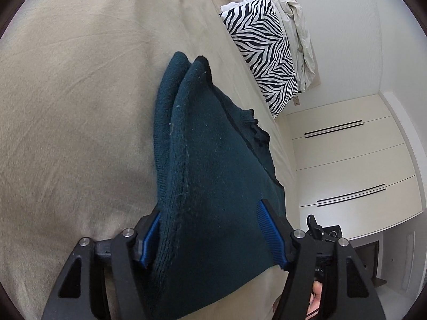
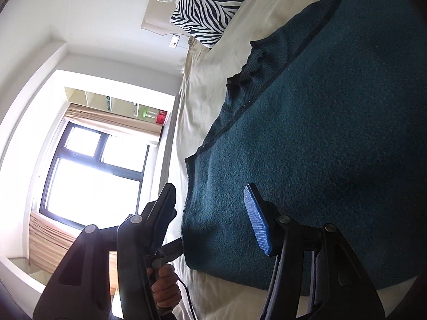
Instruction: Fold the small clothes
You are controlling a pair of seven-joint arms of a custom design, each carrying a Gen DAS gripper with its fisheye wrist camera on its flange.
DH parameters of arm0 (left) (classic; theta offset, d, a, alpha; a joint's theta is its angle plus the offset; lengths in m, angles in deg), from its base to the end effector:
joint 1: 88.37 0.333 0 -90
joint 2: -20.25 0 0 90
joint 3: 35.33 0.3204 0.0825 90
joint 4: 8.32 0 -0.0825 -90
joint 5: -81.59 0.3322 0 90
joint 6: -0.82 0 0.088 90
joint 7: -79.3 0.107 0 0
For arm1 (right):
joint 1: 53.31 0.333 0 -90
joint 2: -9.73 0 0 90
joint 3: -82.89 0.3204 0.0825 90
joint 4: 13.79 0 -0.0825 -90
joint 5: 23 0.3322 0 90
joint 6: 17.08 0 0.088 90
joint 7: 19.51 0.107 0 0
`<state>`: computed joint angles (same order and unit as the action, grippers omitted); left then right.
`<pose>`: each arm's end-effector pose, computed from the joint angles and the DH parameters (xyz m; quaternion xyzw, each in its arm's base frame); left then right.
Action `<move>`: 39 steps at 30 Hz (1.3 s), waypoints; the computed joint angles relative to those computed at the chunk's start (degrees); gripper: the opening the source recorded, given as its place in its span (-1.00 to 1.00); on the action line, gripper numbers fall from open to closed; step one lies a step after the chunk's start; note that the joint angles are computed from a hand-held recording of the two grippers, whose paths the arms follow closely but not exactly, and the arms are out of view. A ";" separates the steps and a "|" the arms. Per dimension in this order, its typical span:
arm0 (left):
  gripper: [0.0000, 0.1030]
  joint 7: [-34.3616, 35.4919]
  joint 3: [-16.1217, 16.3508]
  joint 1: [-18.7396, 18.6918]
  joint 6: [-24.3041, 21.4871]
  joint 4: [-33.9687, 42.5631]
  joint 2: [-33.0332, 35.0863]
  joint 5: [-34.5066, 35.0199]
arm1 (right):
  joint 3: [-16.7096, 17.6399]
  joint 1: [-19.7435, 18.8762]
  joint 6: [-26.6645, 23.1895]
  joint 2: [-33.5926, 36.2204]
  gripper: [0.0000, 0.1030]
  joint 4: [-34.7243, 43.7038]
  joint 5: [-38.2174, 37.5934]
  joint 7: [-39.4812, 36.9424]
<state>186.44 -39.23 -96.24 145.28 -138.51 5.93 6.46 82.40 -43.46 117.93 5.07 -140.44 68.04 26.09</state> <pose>0.4528 -0.0875 0.5349 0.7302 -0.4651 0.4736 0.1617 0.4899 0.0943 0.4802 -0.5233 0.6386 0.1874 0.5322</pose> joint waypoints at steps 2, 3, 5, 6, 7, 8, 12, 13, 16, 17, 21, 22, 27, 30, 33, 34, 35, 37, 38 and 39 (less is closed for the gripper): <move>-0.12 -0.31 0.20 0.10 -0.35 -1.02 -0.44 -0.19 | 0.49 0.38 0.25 1.42 0.03 1.71 -1.04 0.95; -0.23 -0.09 0.55 0.15 -0.37 -1.70 -0.59 -1.62 | 0.64 0.47 0.15 2.29 0.03 2.51 -1.73 1.39; -0.61 0.31 1.52 0.55 -1.18 -2.84 -0.55 -5.49 | 1.19 0.78 0.33 4.30 0.03 4.47 -3.49 2.61; -0.62 1.95 1.98 0.72 -1.88 -3.39 -0.61 -8.60 | 1.53 0.95 0.43 5.01 0.03 5.26 -4.40 3.26; -0.64 2.72 1.90 1.09 -2.11 -3.69 -0.75 -9.98 | 1.85 1.11 0.43 5.81 0.03 6.17 -5.15 3.76; -0.64 2.78 1.50 1.44 -1.86 -3.73 -0.89 -10.26 | 2.15 1.24 0.18 6.42 0.03 6.94 -5.73 3.94; -0.65 2.66 0.22 1.92 0.02 -3.89 -1.50 -11.17 | 3.58 2.12 0.62 10.00 0.03 11.33 -10.97 7.31; -0.66 2.69 -0.01 1.93 0.53 -3.93 -1.72 -11.20 | 3.89 2.36 1.03 11.13 0.03 12.43 -13.59 9.19; -0.67 1.19 -0.98 1.69 2.62 -3.32 -2.34 -8.53 | 5.04 2.25 2.80 13.73 -0.01 13.96 -15.66 10.03; -0.67 0.67 -1.12 1.42 3.10 -2.71 -2.33 -7.78 | 5.35 1.88 2.89 13.80 -0.01 13.70 -14.07 9.01; -0.68 -3.15 -2.37 0.00 5.48 1.62 -1.92 -1.03 | 5.44 0.31 -0.01 13.87 -0.01 13.47 -10.35 7.67; -0.68 -4.57 -2.77 -0.52 5.92 3.11 -1.69 1.65 | 5.16 -0.47 -1.78 13.68 -0.01 13.23 -8.75 7.88; -0.68 -12.04 -5.48 -4.29 7.39 13.23 2.89 15.49 | 1.87 -4.96 -8.13 10.85 0.17 10.27 0.26 5.33; -0.68 -15.57 -7.91 -7.16 7.96 20.88 8.80 22.39 | -0.81 -8.30 -13.64 10.49 0.21 9.87 0.68 6.37; -0.68 -18.79 -10.70 -9.64 8.22 29.29 16.78 27.64 | -2.86 -11.80 -18.49 10.98 0.24 9.72 1.28 8.12; -0.68 -19.09 -11.74 -10.33 8.45 31.83 19.51 28.66 | -3.39 -12.93 -19.87 11.31 0.29 9.56 1.72 8.57; -0.66 -19.75 -12.69 -10.98 8.73 34.28 22.36 30.34 | -3.82 -13.98 -20.84 11.61 0.29 9.37 2.12 9.10; -0.45 -22.83 -14.11 -11.76 6.93 38.15 26.97 33.68 | -4.52 -16.03 -23.07 12.10 0.29 8.90 3.15 9.46; -0.23 -24.39 -14.60 -11.98 5.91 39.00 28.16 35.29 | -4.82 -17.00 -24.46 12.30 0.29 8.42 3.33 9.59; -0.19 -23.77 -15.58 -11.63 6.36 38.52 28.19 34.82 | -5.09 -17.93 -26.02 12.70 0.29 8.34 3.21 9.91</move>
